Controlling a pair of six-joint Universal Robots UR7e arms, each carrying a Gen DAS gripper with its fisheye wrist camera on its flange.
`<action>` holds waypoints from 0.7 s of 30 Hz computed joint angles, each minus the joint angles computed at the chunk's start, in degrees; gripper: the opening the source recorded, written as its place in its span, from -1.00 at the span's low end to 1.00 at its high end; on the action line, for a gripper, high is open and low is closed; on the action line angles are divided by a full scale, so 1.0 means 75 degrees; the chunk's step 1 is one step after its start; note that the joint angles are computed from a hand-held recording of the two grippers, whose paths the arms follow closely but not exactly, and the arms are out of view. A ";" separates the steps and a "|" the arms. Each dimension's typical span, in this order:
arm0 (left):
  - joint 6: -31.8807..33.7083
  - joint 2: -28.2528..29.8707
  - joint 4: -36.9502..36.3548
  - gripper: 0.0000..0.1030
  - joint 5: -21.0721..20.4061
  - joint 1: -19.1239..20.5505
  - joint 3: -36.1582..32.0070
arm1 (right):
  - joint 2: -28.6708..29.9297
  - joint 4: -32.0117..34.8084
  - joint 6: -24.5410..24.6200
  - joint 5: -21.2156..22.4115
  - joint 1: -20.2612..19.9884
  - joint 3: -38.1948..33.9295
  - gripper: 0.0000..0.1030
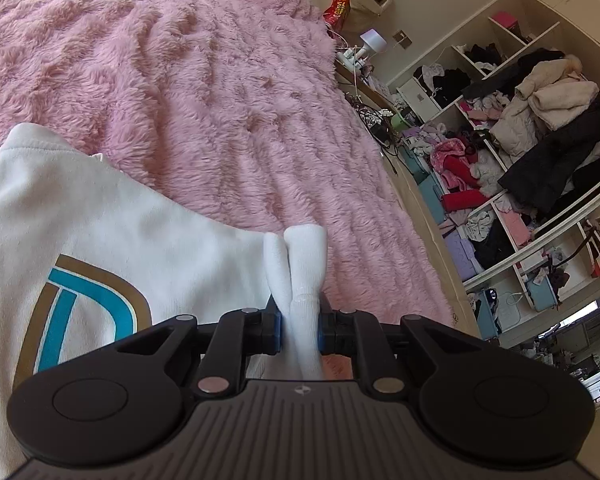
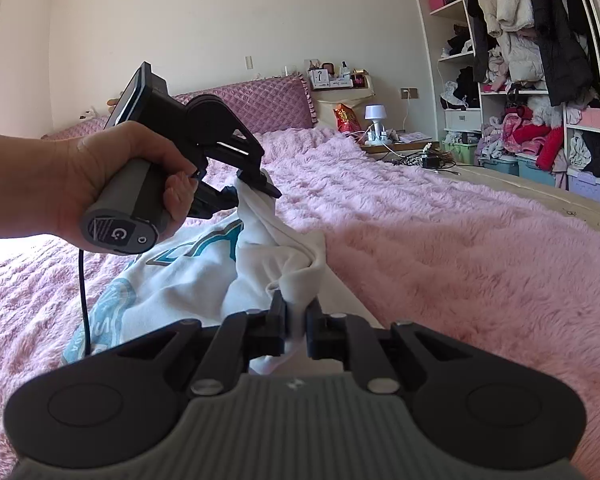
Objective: Fold small clothes
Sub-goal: 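Lift and flip the folded sweatshirt over with both grippers, then release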
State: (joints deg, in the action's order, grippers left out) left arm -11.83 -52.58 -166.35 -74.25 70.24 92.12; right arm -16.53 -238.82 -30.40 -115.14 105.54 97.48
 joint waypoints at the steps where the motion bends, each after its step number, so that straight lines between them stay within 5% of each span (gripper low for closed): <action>1: 0.0012 0.0033 0.0044 -0.69 0.0077 -0.0020 -0.0014 | -0.0024 0.0007 0.0058 0.0021 -0.0054 0.0038 -0.93; 9: 0.0211 0.0344 0.0203 -0.68 0.0724 -0.0205 -0.0113 | -0.0161 0.0339 0.1026 -0.0223 -0.0277 0.0112 -0.92; 21: 0.0392 0.0487 -0.0475 -0.65 0.0915 -0.0371 0.0051 | -0.0121 0.0108 0.1109 -0.0469 -0.0243 0.0015 -0.92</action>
